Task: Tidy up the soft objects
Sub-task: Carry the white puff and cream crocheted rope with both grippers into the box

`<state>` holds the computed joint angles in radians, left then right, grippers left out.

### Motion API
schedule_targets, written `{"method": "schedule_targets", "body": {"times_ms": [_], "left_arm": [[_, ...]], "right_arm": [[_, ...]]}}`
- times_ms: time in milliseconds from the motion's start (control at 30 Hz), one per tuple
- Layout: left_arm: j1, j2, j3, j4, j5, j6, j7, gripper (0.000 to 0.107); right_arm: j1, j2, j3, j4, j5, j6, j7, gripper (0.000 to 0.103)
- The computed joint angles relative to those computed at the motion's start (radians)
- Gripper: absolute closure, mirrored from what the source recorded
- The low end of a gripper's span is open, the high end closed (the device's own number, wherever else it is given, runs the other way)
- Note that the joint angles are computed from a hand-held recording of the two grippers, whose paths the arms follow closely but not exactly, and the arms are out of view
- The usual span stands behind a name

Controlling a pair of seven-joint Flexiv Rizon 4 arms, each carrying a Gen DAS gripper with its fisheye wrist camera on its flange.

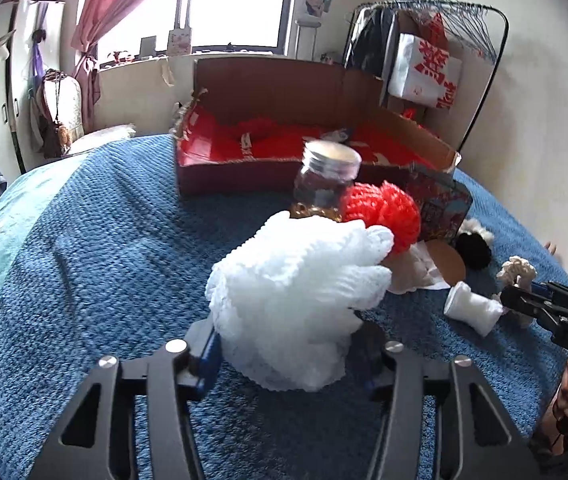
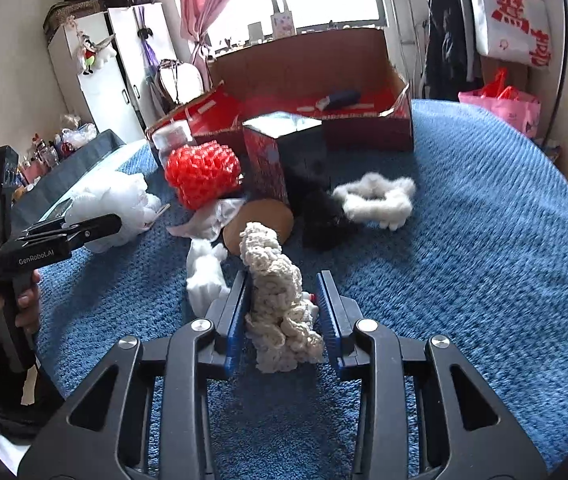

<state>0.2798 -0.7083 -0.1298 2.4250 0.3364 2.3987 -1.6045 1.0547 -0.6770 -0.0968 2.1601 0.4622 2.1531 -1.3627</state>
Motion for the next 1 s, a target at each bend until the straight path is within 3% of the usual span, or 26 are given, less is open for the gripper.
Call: {"method": "schedule_targets", "body": {"times_ms": [233, 367, 467, 667, 767, 1000], "left_arm": [[0.066, 0.018, -0.019, 0.015, 0.055, 0.003, -0.035, 0.058], [0.103, 0.043, -0.022, 0.017, 0.078, 0.003, -0.059, 0.059], [0.104, 0.063, -0.012, 0.008, 0.069, -0.014, -0.062, 0.059], [0.184, 0.093, -0.071, -0.055, 0.107, -0.136, -0.088, 0.059], [0.219, 0.104, -0.108, -0.094, 0.119, -0.192, -0.089, 0.059], [0.289, 0.117, -0.223, -0.186, 0.121, -0.317, -0.055, 0.059]], "right_arm": [[-0.006, 0.016, -0.008, 0.007, 0.008, -0.016, 0.007, 0.071], [0.035, 0.033, -0.072, 0.018, 0.053, -0.042, 0.005, 0.071], [0.097, 0.042, -0.163, 0.025, 0.090, -0.089, 0.000, 0.071], [0.170, 0.042, -0.337, 0.028, 0.051, -0.192, 0.050, 0.071], [0.166, 0.035, -0.393, 0.016, -0.002, -0.231, 0.078, 0.071], [0.113, 0.019, -0.444, -0.037, -0.145, -0.277, 0.139, 0.071]]}}
